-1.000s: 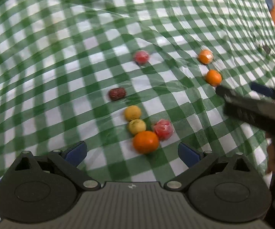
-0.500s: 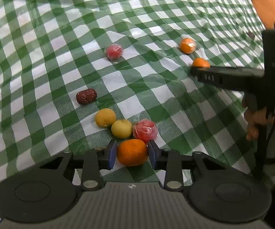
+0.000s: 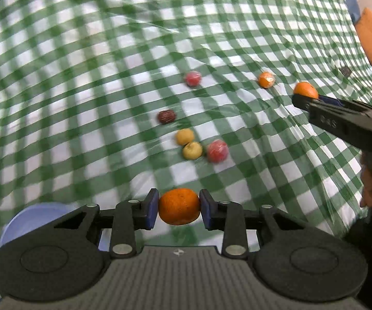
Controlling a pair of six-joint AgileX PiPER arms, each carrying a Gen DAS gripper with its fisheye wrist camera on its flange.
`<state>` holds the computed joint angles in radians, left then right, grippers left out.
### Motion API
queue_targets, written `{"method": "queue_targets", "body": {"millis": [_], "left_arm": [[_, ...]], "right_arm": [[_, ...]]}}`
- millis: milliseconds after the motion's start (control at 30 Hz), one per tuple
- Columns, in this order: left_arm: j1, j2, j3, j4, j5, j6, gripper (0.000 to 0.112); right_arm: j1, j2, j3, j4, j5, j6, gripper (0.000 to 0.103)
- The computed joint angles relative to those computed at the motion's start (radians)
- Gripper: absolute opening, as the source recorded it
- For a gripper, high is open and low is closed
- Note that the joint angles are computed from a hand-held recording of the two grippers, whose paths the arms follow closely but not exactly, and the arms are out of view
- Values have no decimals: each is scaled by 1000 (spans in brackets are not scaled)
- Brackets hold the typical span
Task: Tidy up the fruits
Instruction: 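Grasp an orange with the left gripper while the right gripper grasps a tangerine, then lower both held oranges onto the blue plate and open both grippers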
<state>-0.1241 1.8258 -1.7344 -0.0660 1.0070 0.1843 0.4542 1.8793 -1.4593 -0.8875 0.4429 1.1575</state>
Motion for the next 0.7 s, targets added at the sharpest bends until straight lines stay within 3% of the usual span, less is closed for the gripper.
{"method": "queue_targets", "body": {"millis": [300,467,700], "left_arm": [[151,-258,174,-2,83,-6,37],[275,-369,237,-46,135,44,37],[448,-476,303,-124,181,137,37]], "right_arm": [[199,-185,87,172,29,-118,35],[335,-215,44,272,96,-196,35],[485,-215,-21,299,182,-221,35]]}}
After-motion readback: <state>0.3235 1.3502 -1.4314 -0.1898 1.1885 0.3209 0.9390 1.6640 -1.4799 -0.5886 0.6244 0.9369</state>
